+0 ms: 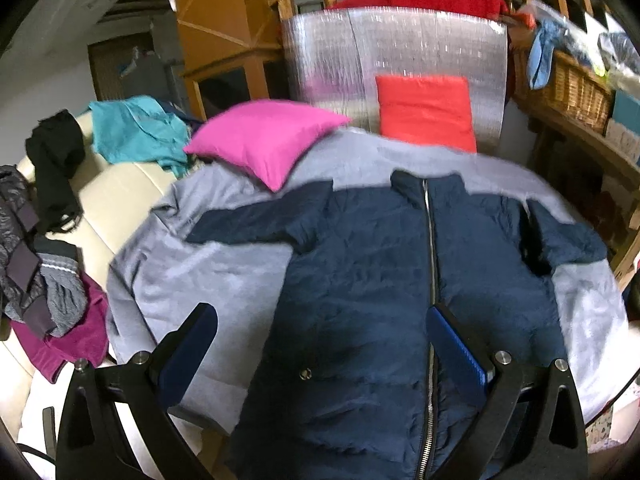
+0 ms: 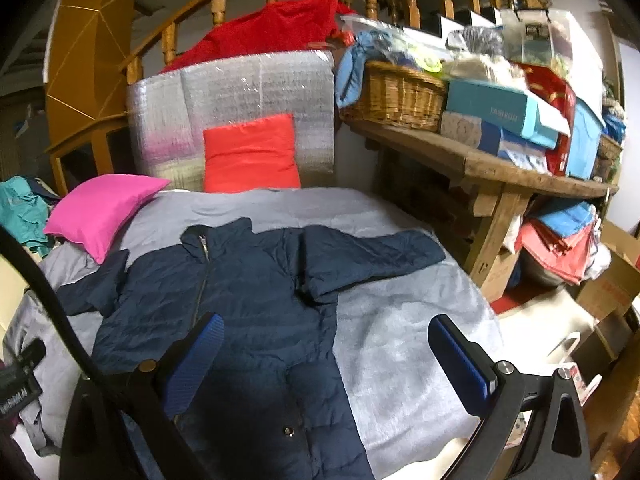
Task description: Fold large clothes
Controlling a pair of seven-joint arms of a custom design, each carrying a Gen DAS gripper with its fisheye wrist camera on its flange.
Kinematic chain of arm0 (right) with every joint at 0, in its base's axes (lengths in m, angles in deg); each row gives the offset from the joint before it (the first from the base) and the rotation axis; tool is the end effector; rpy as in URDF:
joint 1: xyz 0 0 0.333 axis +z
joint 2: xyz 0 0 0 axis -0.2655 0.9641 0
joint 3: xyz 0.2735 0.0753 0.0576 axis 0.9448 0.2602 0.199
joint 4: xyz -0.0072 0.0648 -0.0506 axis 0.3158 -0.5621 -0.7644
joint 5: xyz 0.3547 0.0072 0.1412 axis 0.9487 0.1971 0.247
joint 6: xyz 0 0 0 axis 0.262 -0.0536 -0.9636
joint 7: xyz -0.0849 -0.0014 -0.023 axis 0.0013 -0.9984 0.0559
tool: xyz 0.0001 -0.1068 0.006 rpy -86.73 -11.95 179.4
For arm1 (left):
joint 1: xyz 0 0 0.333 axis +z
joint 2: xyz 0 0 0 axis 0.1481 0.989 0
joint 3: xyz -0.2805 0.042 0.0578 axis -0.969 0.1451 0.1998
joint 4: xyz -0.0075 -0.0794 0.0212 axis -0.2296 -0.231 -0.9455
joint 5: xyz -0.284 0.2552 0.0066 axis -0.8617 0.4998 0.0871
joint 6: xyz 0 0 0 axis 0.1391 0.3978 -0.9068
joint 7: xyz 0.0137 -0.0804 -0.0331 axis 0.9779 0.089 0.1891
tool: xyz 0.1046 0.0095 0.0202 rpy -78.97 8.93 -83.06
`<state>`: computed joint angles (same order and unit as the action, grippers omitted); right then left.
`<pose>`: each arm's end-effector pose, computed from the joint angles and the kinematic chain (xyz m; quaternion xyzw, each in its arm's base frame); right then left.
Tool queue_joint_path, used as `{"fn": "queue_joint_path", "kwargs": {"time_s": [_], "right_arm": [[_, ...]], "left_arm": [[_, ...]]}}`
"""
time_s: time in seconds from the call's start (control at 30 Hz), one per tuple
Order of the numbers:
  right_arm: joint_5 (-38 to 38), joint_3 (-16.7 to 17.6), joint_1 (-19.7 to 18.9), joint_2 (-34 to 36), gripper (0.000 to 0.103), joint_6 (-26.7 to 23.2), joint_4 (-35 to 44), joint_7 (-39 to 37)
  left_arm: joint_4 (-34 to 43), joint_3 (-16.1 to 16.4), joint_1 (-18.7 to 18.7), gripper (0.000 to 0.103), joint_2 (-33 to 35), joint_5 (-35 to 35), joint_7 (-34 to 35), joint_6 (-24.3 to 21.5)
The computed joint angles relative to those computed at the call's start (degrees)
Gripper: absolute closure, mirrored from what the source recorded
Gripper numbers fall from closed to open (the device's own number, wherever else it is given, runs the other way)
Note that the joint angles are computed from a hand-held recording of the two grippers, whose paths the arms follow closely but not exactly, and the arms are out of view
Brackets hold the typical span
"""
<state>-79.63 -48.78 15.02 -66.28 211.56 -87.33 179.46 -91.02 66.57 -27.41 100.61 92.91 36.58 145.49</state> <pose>0.5607 0.3406 0.6222 -0.5763 0.6695 -0.3539 0.3072 0.5383 -0.4108 0.5952 -0.7249 0.5498 -0.1978 0.3648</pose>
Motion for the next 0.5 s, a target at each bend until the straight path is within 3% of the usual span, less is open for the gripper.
{"fn": "queue_joint_path", "kwargs": {"time_s": [0.27,0.4,0.5], "right_arm": [[4.78,-2.48,-0.93,9.12,0.000,-1.36,9.50,-5.53],[17.56,-1.95,-6.42,13.97,0.000,7.21,11.92,-12.82],[38.54,5.64,-17.34,18.29,0.000,19.15,11.13,-25.19]], "left_arm": [[3.55,1.18,1.83,0.000,5.56,-5.92,3.65,-0.78],[4.73,1.76,3.27,0.000,8.18,-9.57,5.79,-0.79],[5.15,2.26,4.22,0.000,10.00,-11.84,7.47,-0.58]]}}
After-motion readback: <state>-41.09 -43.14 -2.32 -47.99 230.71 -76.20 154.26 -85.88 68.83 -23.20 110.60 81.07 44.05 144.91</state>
